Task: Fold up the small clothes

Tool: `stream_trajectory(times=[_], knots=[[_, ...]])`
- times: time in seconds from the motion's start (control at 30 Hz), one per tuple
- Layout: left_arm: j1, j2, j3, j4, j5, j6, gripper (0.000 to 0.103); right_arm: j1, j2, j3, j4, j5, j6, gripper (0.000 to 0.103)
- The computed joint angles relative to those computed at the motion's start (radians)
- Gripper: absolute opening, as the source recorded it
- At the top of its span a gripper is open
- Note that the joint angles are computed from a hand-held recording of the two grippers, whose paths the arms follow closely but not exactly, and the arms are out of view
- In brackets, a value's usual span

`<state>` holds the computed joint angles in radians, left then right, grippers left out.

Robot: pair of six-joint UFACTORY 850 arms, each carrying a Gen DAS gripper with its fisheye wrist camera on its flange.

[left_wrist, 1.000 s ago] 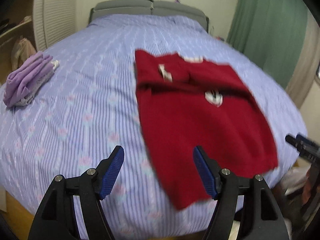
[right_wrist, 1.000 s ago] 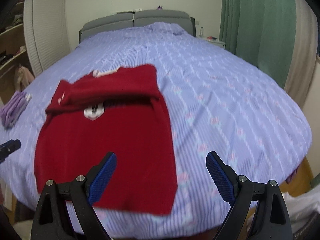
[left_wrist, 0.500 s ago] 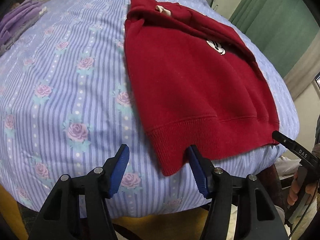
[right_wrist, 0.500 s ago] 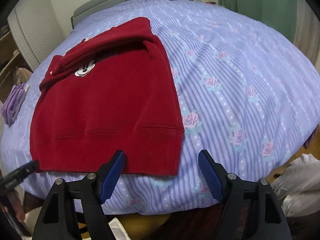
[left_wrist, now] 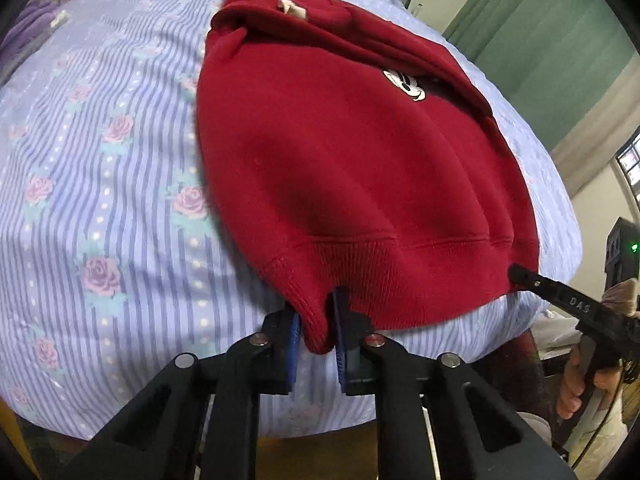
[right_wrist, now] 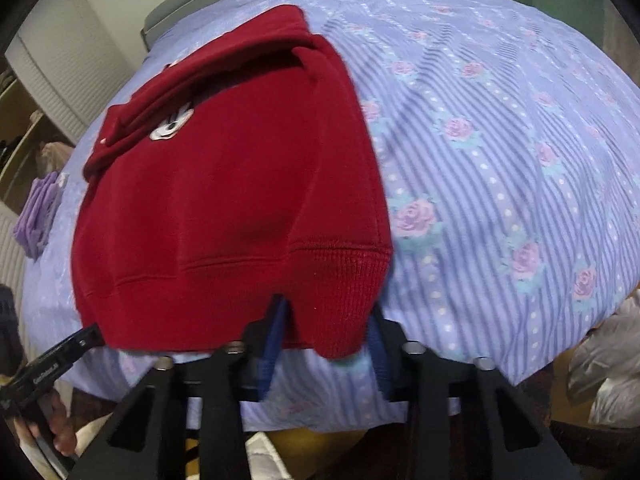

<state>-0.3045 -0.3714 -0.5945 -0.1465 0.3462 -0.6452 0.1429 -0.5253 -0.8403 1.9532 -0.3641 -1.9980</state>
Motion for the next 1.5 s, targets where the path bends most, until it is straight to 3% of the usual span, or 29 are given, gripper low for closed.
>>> stream_trajectory(times=[0.03, 0.17, 0.27, 0.4, 0.5, 0.63, 0.77, 0.97, 1.07, 1.23, 1.37, 1.5], knots=[[0.007, 0.002, 0.004, 0.024, 0.005, -0.023, 0.012, -0.002, 0.002, -0.002, -0.037, -0.009, 0.036, 0.023], [0.043, 0.084, 0.071, 0.147, 0.063, -0.197, 0.008, -0.006, 0.047, 0.014, -0.060, -0.024, 0.072, 0.021], [0.036, 0.174, 0.098, 0.070, 0.057, -0.119, 0.008, -0.026, 0.108, 0.043, -0.072, -0.073, 0.095, 0.020], [0.023, 0.290, 0.097, -0.153, 0.029, 0.134, 0.008, -0.037, 0.195, 0.073, -0.032, -0.134, 0.069, 0.020], [0.050, 0.335, 0.080, -0.180, 0.041, 0.185, 0.008, -0.032, 0.228, 0.061, 0.007, -0.158, 0.071, 0.020], [0.120, 0.333, 0.019, -0.189, 0.051, 0.251, 0.008, -0.008, 0.220, -0.016, 0.062, -0.173, 0.082, 0.019], [0.204, 0.294, -0.056, -0.100, 0.038, 0.180, 0.008, 0.007, 0.194, -0.112, 0.120, -0.181, 0.088, 0.019], [0.293, 0.171, -0.232, -0.067, -0.059, 0.172, 0.008, 0.060, 0.035, -0.379, 0.092, -0.098, 0.241, 0.018], [0.344, 0.084, -0.337, 0.087, -0.128, 0.021, 0.008, 0.080, -0.057, -0.515, -0.036, -0.040, 0.410, 0.018], [0.391, -0.043, -0.483, 0.321, -0.222, -0.207, 0.008, 0.096, -0.229, -0.769, -0.422, 0.003, 0.834, 0.018], [0.418, -0.135, -0.576, 0.722, -0.265, -0.615, 0.008, 0.110, -0.362, -0.965, -0.786, -0.003, 1.216, 0.018], [0.429, -0.220, -0.645, 1.138, -0.289, -1.032, 0.008, 0.122, -0.504, -1.169, -1.105, -0.066, 1.543, 0.018]])
